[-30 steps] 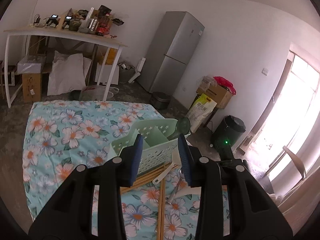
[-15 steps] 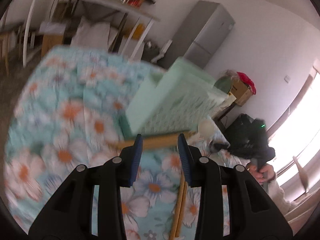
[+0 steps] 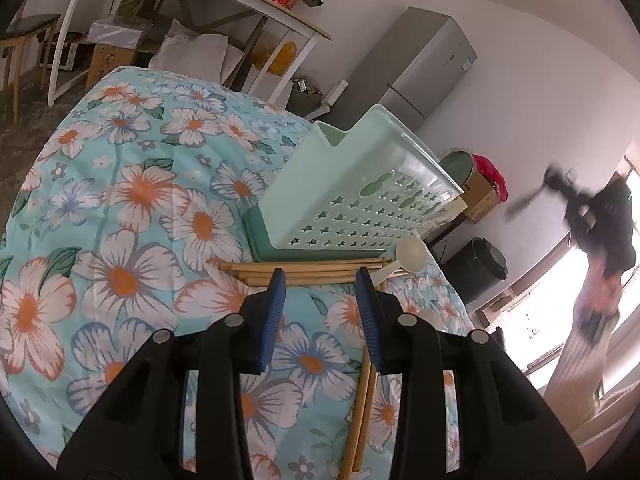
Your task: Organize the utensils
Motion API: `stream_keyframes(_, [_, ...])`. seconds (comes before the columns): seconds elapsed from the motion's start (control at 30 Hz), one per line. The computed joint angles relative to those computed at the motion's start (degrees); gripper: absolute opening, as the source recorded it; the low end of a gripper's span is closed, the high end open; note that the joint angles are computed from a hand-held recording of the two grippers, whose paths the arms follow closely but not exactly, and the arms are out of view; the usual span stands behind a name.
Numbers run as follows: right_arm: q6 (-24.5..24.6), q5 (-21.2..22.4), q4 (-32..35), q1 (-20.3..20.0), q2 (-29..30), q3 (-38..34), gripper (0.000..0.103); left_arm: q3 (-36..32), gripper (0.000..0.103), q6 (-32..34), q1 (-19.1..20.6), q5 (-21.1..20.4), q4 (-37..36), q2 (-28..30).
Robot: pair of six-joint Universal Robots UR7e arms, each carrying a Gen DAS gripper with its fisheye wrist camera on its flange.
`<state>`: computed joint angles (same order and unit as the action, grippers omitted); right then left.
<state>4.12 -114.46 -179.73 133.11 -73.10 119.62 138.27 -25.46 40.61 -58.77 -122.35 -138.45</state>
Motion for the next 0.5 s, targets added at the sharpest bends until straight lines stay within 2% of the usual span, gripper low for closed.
stream_keyframes(0.17, [-6.7, -5.8, -1.9, 2.3, 6.7, -8.0, 0.003, 0.1, 0.034, 0.8, 0.3, 1.6, -0.3, 1.4])
stream_keyframes(0.27, [-8.8, -8.0, -2.0, 2.1, 10.1, -11.1, 0.003, -0.2, 0.034, -0.7, -2.1, 6.3, 3.6, 2.0])
stream_keyframes(0.33, [-10.6, -10.3, -2.4, 2.2, 12.7, -12.9, 0.003, -0.3, 0.034, -0.7, -3.0, 7.7, 4.7, 2.4])
stream_keyframes(0.5, [-20.6, -18.3, -4.9, 3.9, 19.7, -18.0, 0.003, -0.2, 0.034, 1.3, -2.3, 7.4, 3.3, 4.0])
